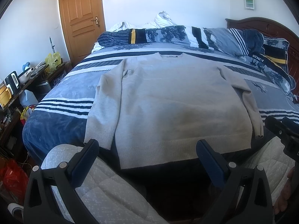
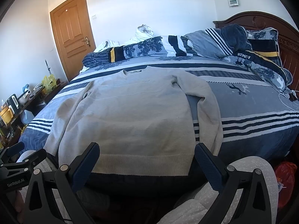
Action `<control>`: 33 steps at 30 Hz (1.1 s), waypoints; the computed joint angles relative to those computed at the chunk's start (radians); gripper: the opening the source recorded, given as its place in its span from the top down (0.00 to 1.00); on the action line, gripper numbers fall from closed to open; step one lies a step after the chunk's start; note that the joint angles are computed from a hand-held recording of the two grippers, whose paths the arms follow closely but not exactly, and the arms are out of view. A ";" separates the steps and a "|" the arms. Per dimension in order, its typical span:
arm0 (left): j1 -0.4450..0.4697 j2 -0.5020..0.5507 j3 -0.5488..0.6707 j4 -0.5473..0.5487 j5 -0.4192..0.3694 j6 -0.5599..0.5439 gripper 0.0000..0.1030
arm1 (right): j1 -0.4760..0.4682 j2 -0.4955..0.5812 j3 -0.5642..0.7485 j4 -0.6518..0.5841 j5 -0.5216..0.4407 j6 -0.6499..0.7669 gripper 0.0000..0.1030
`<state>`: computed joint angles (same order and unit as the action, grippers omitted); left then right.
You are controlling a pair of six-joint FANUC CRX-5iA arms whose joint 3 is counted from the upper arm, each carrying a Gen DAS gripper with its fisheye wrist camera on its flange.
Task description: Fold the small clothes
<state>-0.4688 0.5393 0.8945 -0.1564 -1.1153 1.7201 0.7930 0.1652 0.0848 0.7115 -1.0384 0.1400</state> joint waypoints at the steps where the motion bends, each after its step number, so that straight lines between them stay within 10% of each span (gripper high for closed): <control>1: 0.000 0.000 0.000 -0.001 -0.001 0.000 0.00 | 0.000 0.000 0.000 -0.001 0.000 0.001 0.00; 23: 0.012 0.019 0.054 -0.015 -0.060 0.040 0.00 | -0.011 0.090 0.205 -0.037 -0.073 0.160 0.00; 33: 0.087 0.245 0.451 -0.040 -0.277 0.101 0.00 | -0.075 0.273 0.535 -0.201 -0.054 0.430 0.00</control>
